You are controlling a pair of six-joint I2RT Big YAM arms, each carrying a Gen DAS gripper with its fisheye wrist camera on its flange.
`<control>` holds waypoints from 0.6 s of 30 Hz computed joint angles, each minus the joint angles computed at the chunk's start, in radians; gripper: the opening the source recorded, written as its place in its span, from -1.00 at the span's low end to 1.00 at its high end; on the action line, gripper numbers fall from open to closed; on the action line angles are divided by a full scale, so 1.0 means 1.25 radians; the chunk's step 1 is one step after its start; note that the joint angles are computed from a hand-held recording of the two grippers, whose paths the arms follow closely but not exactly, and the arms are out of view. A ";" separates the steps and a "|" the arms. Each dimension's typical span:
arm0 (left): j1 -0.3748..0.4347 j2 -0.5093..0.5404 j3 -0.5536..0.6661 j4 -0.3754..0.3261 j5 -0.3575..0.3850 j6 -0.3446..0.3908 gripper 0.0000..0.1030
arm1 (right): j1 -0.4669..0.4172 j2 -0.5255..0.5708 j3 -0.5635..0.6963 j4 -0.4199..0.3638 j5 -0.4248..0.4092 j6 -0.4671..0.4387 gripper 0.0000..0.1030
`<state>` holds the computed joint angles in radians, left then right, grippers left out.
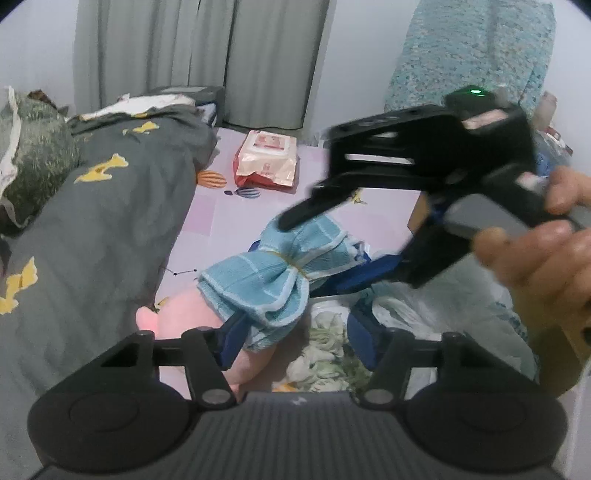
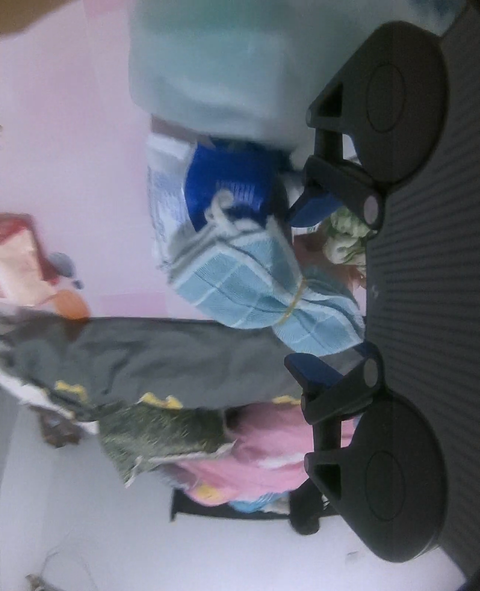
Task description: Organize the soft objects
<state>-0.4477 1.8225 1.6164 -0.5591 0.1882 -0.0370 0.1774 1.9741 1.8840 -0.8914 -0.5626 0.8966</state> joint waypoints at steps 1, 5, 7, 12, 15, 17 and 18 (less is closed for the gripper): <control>0.002 0.002 0.002 0.000 0.000 -0.002 0.14 | 0.003 0.021 0.027 -0.007 -0.007 -0.001 0.47; 0.007 0.007 0.014 0.003 -0.016 -0.004 0.15 | 0.017 0.093 0.138 -0.008 -0.026 -0.006 0.50; 0.009 0.013 0.025 0.002 -0.016 -0.011 0.15 | 0.021 0.115 0.177 0.005 -0.042 -0.003 0.51; 0.008 0.044 0.063 -0.018 0.006 -0.031 0.15 | 0.016 0.137 0.233 -0.014 -0.058 -0.043 0.50; 0.006 0.061 0.083 -0.026 0.035 -0.041 0.15 | -0.002 0.109 0.206 -0.008 -0.036 -0.079 0.50; 0.005 0.081 0.107 -0.035 0.053 -0.044 0.13 | -0.019 0.089 0.191 -0.018 0.004 -0.110 0.51; 0.003 0.088 0.115 -0.039 0.057 -0.043 0.11 | -0.026 0.086 0.195 -0.032 0.027 -0.127 0.51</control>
